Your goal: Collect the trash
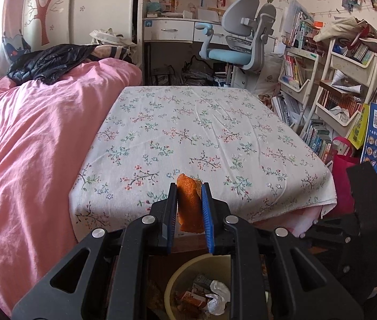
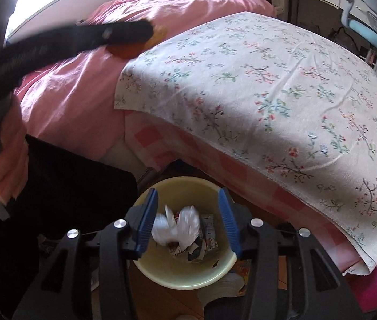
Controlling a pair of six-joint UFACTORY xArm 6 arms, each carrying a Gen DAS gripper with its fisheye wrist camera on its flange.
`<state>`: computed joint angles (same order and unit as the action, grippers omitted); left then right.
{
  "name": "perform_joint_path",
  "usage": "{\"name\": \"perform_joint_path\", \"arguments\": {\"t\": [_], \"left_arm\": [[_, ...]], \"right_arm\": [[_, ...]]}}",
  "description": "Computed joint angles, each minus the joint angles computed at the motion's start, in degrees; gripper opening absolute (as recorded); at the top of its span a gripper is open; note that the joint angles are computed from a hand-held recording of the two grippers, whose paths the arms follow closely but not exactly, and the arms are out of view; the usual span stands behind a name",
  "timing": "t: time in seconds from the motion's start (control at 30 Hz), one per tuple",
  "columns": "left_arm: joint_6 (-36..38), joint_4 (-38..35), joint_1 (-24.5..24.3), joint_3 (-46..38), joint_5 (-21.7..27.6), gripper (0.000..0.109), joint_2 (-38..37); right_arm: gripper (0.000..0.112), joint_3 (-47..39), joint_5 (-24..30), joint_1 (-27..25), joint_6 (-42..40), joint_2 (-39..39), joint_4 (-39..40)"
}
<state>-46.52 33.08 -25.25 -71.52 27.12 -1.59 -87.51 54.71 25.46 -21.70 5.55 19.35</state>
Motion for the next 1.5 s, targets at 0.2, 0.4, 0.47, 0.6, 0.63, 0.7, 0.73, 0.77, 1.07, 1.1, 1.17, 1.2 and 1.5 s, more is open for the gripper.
{"name": "perform_joint_path", "arguments": {"t": [0.2,0.4,0.47,0.6,0.63,0.7,0.73,0.77,1.07,1.1,1.17,1.2,1.5], "left_arm": [[3.1,-3.8,-2.1,1.3,3.1,0.017,-0.1],[7.4,-9.1,-4.2,1.8,7.9,0.018,0.4],[10.7,-13.3,-4.7,1.4,9.9,0.023,1.0],[8.8,-11.0,-5.5,1.4,12.1,0.055,1.0],[7.6,-9.6,-5.6,1.4,12.1,0.058,0.7],[4.5,-6.5,-5.7,1.5,12.3,0.071,0.3],[2.9,-5.2,-5.7,1.6,12.2,0.072,0.1],[2.0,-4.6,-5.5,1.6,11.8,0.075,-0.2],[-11.2,10.9,-4.3,-2.3,9.7,0.096,-0.7],[-12.0,12.2,-4.0,-3.5,9.9,0.096,-0.3],[-13.2,14.1,-3.2,-6.1,9.9,0.096,0.8],[-13.5,14.7,-2.6,-7.7,9.8,0.096,1.6],[-14.9,19.3,2.5,-24.8,10.1,0.096,12.5]], "right_arm": [[0.067,1.0,-4.4,-1.4,6.3,-0.7,-3.0],[0.075,2.2,-8.7,-4.1,11.9,-1.8,-0.6],[0.077,2.9,-10.4,-4.7,14.2,-2.3,-0.1],[0.080,4.2,-13.6,-5.5,17.5,-3.2,0.1],[0.080,4.3,-14.2,-5.6,18.0,-3.3,0.1],[0.082,4.3,-15.2,-5.5,19.4,-3.3,-0.9],[0.082,4.0,-15.4,-5.7,19.4,-3.2,-1.0],[0.082,3.7,-15.8,-5.8,19.5,-2.9,-1.0],[0.093,2.3,-21.5,-4.2,26.4,-2.0,-13.3],[0.093,1.0,-21.7,-3.9,27.8,-1.1,-16.0],[0.095,-2.2,-22.1,-3.6,29.6,0.9,-20.4],[0.095,-4.1,-22.5,-3.5,30.7,2.1,-22.7],[0.095,-20.6,-27.1,-3.8,36.4,13.9,-31.8]]}}
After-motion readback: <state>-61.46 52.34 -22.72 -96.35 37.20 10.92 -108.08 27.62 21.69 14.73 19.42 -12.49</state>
